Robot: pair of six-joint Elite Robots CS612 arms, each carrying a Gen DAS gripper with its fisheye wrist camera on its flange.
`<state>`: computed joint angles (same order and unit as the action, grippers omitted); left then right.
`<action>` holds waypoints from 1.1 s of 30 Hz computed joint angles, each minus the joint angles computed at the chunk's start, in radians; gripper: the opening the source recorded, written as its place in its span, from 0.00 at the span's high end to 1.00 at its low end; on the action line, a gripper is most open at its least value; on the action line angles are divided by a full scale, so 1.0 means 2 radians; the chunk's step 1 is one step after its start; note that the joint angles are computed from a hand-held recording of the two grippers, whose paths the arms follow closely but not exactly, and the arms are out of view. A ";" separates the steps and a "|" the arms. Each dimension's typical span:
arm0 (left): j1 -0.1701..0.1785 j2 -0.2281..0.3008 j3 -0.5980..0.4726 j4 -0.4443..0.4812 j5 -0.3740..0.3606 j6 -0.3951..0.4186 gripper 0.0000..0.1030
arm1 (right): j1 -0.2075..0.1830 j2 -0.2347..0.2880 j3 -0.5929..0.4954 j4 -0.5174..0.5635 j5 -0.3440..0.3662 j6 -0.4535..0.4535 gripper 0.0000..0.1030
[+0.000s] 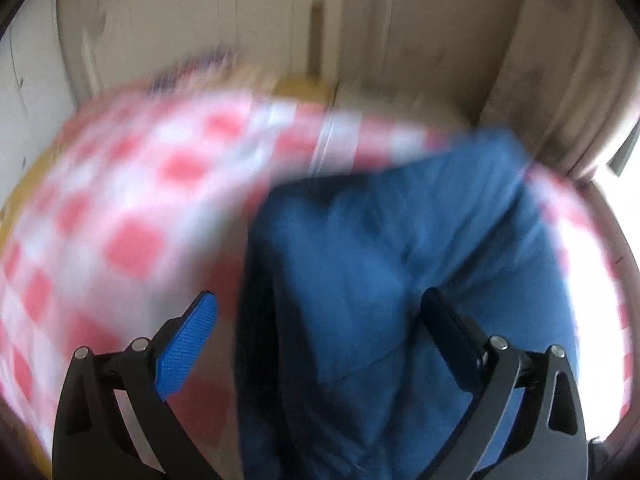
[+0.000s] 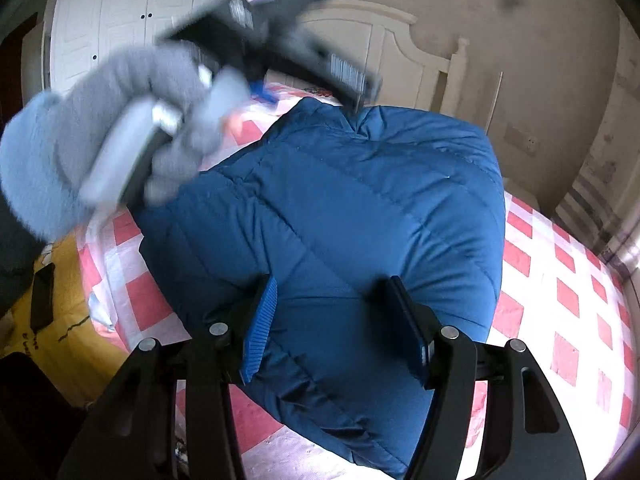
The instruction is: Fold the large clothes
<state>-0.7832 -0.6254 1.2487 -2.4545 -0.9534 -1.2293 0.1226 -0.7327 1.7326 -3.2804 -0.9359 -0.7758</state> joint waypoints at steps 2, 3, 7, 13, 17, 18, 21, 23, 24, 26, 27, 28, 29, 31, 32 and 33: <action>-0.004 0.000 0.029 -0.067 0.021 -0.013 0.02 | -0.003 -0.004 -0.003 0.032 0.016 -0.024 0.39; -0.004 -0.001 0.037 -0.086 0.020 -0.016 0.02 | -0.006 -0.008 -0.004 0.053 0.027 -0.041 0.39; -0.001 0.000 0.063 -0.169 0.004 -0.015 0.02 | -0.019 -0.009 -0.030 0.066 0.064 -0.038 0.40; -0.014 0.001 0.050 -0.104 0.071 -0.044 0.02 | -0.012 0.031 -0.147 0.065 0.058 0.072 0.54; -0.022 -0.001 0.050 -0.074 0.106 -0.072 0.02 | 0.011 0.069 -0.249 0.147 0.021 0.068 0.58; -0.022 -0.002 0.054 -0.081 0.109 -0.076 0.02 | 0.014 0.077 -0.271 0.178 0.021 0.064 0.58; -0.021 -0.003 0.060 -0.091 0.106 -0.081 0.02 | 0.032 0.126 -0.373 0.334 -0.028 0.038 0.57; -0.021 -0.006 0.065 -0.092 0.114 -0.100 0.02 | 0.039 0.152 -0.418 0.391 -0.040 0.016 0.56; -0.019 -0.006 0.068 -0.098 0.107 -0.101 0.02 | 0.040 0.155 -0.428 0.408 -0.039 0.019 0.56; -0.015 -0.005 0.074 -0.134 0.086 -0.091 0.02 | 0.043 0.149 -0.417 0.396 -0.060 0.006 0.56; -0.014 -0.006 0.077 -0.144 0.082 -0.088 0.02 | 0.044 0.146 -0.408 0.380 -0.067 0.003 0.56; -0.014 -0.005 0.079 -0.150 0.082 -0.086 0.02 | 0.045 0.143 -0.402 0.371 -0.070 0.003 0.56; -0.014 -0.005 0.078 -0.149 0.083 -0.086 0.02 | 0.044 0.141 -0.400 0.369 -0.071 0.005 0.56; -0.015 -0.005 0.074 -0.134 0.089 -0.087 0.02 | 0.043 0.137 -0.400 0.376 -0.071 0.008 0.56; -0.015 -0.005 0.073 -0.132 0.090 -0.087 0.02 | 0.041 0.134 -0.401 0.376 -0.061 0.016 0.56; -0.015 -0.005 0.074 -0.133 0.091 -0.087 0.02 | 0.036 0.133 -0.398 0.354 -0.042 0.040 0.56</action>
<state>-0.8141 -0.6346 1.3965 -2.7211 -0.7708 -1.4023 0.1941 -0.4670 0.9356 -2.5721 -1.0199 -0.6961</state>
